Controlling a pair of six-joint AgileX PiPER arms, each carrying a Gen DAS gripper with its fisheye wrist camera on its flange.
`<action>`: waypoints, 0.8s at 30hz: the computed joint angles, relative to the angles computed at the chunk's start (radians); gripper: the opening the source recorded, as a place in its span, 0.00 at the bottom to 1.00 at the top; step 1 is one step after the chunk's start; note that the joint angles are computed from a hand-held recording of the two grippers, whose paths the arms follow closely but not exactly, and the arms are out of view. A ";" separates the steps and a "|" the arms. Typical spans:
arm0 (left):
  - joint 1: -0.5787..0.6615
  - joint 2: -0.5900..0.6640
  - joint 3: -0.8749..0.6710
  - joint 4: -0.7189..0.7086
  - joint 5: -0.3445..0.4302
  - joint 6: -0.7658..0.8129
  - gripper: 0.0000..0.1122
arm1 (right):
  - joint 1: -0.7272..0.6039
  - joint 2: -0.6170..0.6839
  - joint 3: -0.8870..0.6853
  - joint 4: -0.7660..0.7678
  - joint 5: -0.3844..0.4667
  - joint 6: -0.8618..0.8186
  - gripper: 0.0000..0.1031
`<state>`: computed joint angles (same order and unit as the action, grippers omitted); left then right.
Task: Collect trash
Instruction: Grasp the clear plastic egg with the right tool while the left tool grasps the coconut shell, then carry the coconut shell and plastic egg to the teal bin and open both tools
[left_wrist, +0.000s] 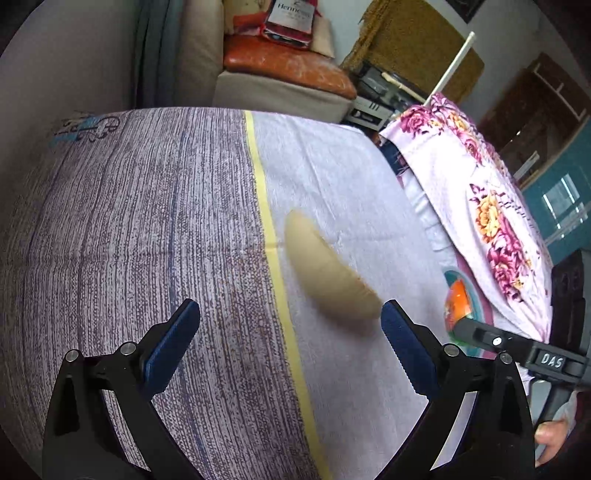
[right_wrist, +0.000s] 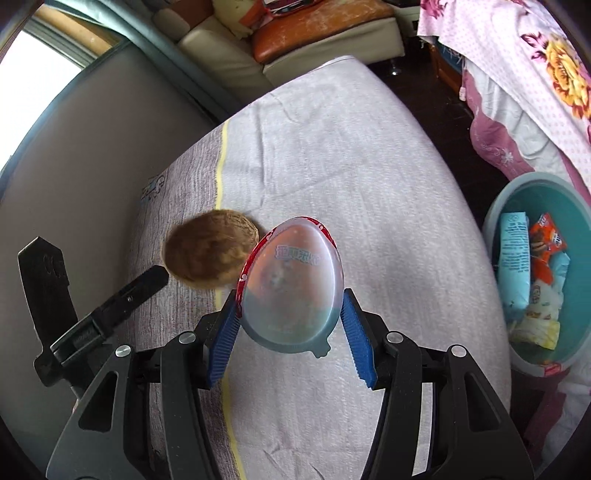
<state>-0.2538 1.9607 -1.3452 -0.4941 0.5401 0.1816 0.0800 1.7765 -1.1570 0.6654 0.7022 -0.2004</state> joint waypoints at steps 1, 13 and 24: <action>0.001 0.015 -0.017 0.027 0.013 -0.024 0.87 | -0.005 -0.001 0.005 0.004 0.001 -0.007 0.50; -0.005 0.128 -0.105 0.070 0.072 -0.101 0.51 | -0.014 0.041 -0.019 -0.008 -0.001 -0.009 0.50; -0.160 0.074 -0.068 0.444 -0.025 -0.452 0.07 | -0.021 -0.040 0.076 -0.114 -0.087 0.049 0.50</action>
<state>-0.4142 2.0349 -1.4128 -0.0505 0.5150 -0.2702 0.0588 1.7365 -1.0809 0.5514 0.6155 -0.1512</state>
